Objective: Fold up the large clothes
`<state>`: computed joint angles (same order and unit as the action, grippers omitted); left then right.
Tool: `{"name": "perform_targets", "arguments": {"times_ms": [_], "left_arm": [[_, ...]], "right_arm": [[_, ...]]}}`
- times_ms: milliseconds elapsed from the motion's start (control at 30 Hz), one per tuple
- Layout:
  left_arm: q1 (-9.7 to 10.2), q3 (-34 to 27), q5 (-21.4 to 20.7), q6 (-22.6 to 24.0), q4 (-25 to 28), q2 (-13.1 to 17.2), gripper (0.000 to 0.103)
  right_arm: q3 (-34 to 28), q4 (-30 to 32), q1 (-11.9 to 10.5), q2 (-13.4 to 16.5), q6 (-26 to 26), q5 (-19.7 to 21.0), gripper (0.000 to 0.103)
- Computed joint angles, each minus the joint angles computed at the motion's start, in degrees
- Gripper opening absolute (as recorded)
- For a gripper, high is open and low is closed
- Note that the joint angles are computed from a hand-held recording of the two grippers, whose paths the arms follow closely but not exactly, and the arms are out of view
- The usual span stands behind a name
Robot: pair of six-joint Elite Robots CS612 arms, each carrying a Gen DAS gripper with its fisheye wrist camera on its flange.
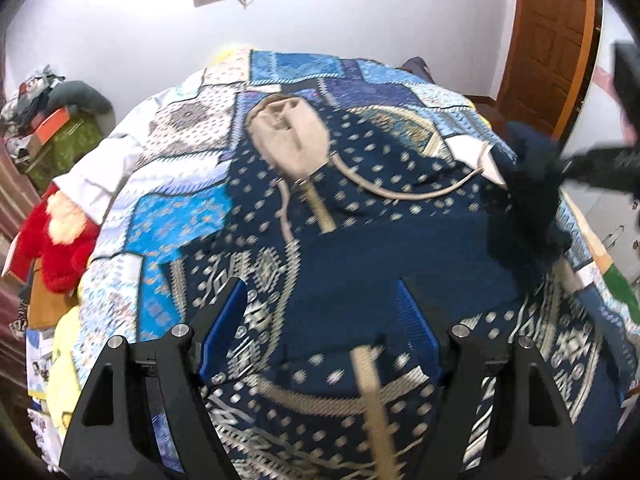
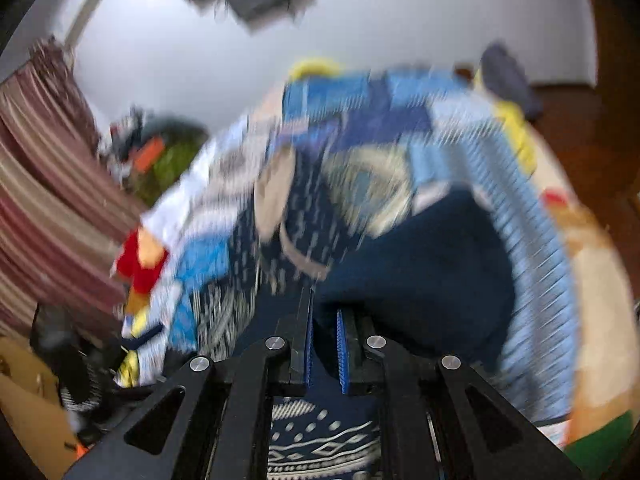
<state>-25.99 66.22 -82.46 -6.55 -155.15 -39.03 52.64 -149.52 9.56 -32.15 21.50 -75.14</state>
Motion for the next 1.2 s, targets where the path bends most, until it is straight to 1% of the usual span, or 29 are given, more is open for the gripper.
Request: {"name": "perform_targets", "arguments": {"times_ms": [67,133,200,267,300,367,433,500,633,700,733,767,867,967,1033,1100,1133,1200], "left_arm": [[0.27,1.42,0.74,-0.10,-0.02,-0.56,0.075],[0.40,2.59,1.58,-0.20,-0.06,-0.92,0.075],[0.69,3.58,1.74,-0.57,0.26,-1.18,0.075],[0.94,4.03,1.27,-1.05,0.82,-1.29,0.075],[1.00,4.06,1.10,-1.27,1.15,-1.26,0.075],[1.10,3.89,0.58,-1.69,1.77,-1.09,0.075],[1.11,3.47,0.18,-1.94,1.98,-0.89,0.075],[1.08,2.66,-0.87,-2.22,2.10,-0.61,0.075],[0.62,0.84,-2.88,-1.96,2.10,-0.07,0.075],[0.10,-0.82,-4.03,-0.93,2.51,0.44,0.075],[-0.05,-1.36,-4.37,-0.47,2.70,0.62,0.075],[-0.38,-2.45,-4.92,0.39,3.12,1.03,0.075],[-1.28,-6.04,-6.80,2.94,5.50,2.44,0.075],[-2.26,-10.35,-9.29,5.21,8.81,4.34,0.075],[-2.99,-13.20,-10.56,6.92,10.70,5.72,0.075],[-3.83,-16.43,-11.54,9.12,12.62,7.44,0.075],[-4.42,-18.89,-11.71,10.43,14.31,8.83,0.075],[-5.13,-22.89,-11.60,12.13,17.91,11.04,0.075]], "right_arm": [[-3.38,6.47,0.73,2.40,-1.07,0.57,0.008],[-6.07,11.63,1.27,4.27,-2.44,-0.46,0.008],[-9.52,18.43,1.80,6.35,-3.09,-1.45,0.008],[-12.54,26.49,1.79,8.29,-2.99,-0.81,0.008],[-13.50,28.23,1.75,8.77,-3.22,-0.36,0.008],[-11.85,27.30,1.68,7.84,-3.83,-0.10,0.008],[-11.24,29.80,1.43,7.06,-5.73,1.03,0.008],[-8.81,28.82,1.30,5.55,-6.93,1.11,0.008],[-3.69,26.59,0.93,2.57,-9.31,2.55,0.008],[-0.72,24.16,0.92,0.66,-9.73,1.30,0.008],[1.69,21.58,0.82,-0.69,-9.71,0.46,0.008],[2.89,20.05,0.75,-1.38,-9.66,-0.05,0.008],[9.07,12.25,-0.01,-4.98,-8.46,-3.48,0.008],[12.82,7.39,-0.75,-7.33,-6.81,-7.28,0.008],[15.40,5.24,-1.66,-9.05,-6.22,-9.14,0.008],[17.61,3.59,-2.37,-10.40,-5.67,-11.87,0.008],[18.49,3.04,-2.63,-10.88,-5.35,-13.52,0.008],[20.08,2.26,-3.20,-11.72,-4.79,-15.38,0.008]]}}
